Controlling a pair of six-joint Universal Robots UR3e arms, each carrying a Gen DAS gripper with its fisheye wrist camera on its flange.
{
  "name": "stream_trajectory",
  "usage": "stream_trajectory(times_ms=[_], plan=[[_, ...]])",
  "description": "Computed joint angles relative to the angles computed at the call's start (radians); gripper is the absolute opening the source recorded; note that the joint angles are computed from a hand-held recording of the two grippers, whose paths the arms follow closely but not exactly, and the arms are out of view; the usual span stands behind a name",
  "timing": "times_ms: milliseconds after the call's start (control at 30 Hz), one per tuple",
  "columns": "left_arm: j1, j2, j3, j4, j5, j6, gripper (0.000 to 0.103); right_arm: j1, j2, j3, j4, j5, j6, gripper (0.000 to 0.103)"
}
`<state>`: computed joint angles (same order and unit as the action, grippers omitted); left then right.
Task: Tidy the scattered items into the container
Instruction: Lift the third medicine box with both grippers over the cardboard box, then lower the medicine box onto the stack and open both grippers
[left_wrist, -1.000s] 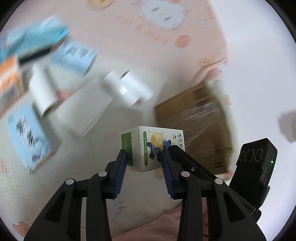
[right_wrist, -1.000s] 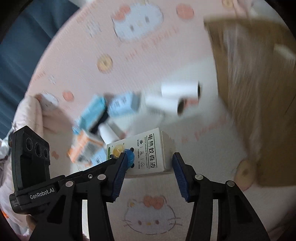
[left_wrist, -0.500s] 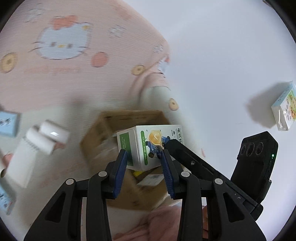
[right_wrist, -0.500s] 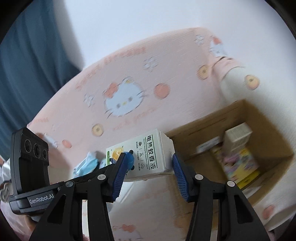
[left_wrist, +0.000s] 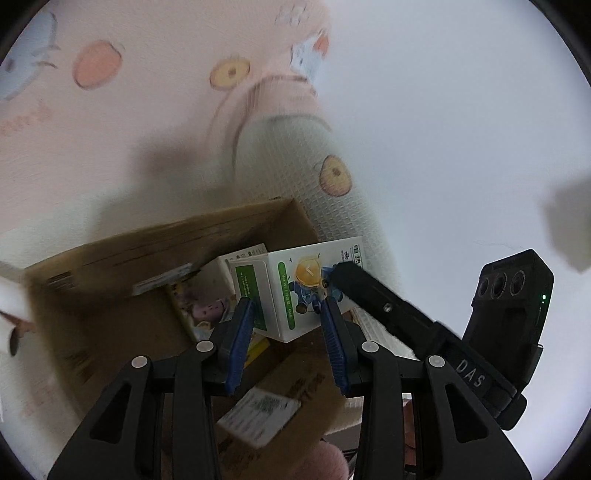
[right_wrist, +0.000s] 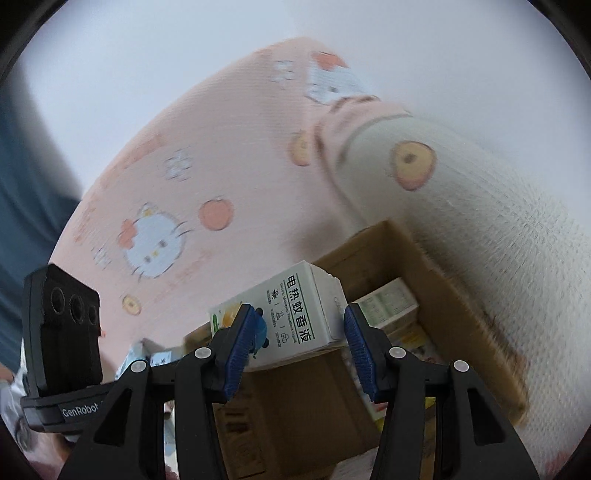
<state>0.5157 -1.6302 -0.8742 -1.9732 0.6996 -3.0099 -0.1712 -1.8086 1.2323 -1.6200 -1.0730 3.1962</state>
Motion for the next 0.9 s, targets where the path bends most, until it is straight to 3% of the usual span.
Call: stream_trajectory(times_ms=[100, 367, 633, 900], plan=[[-0.076, -0.106, 0.047, 0.062, 0.03, -0.068, 0.041, -0.056, 0.039, 0.022, -0.01, 0.021, -0.025, 0.049], [-0.155, -0.244, 0.031, 0.239, 0.053, -0.238, 0.041, -0.027, 0.201, -0.035, -0.049, -0.097, -0.016, 0.046], [-0.175, -0.327, 0.088, 0.206, 0.071, -0.243, 0.036, -0.031, 0.188, 0.019, -0.141, -0.099, 0.061, 0.049], [-0.112, -0.212, -0.056, 0.253, 0.055, -0.25, 0.036, -0.068, 0.077, 0.003, -0.009, -0.153, 0.019, 0.053]])
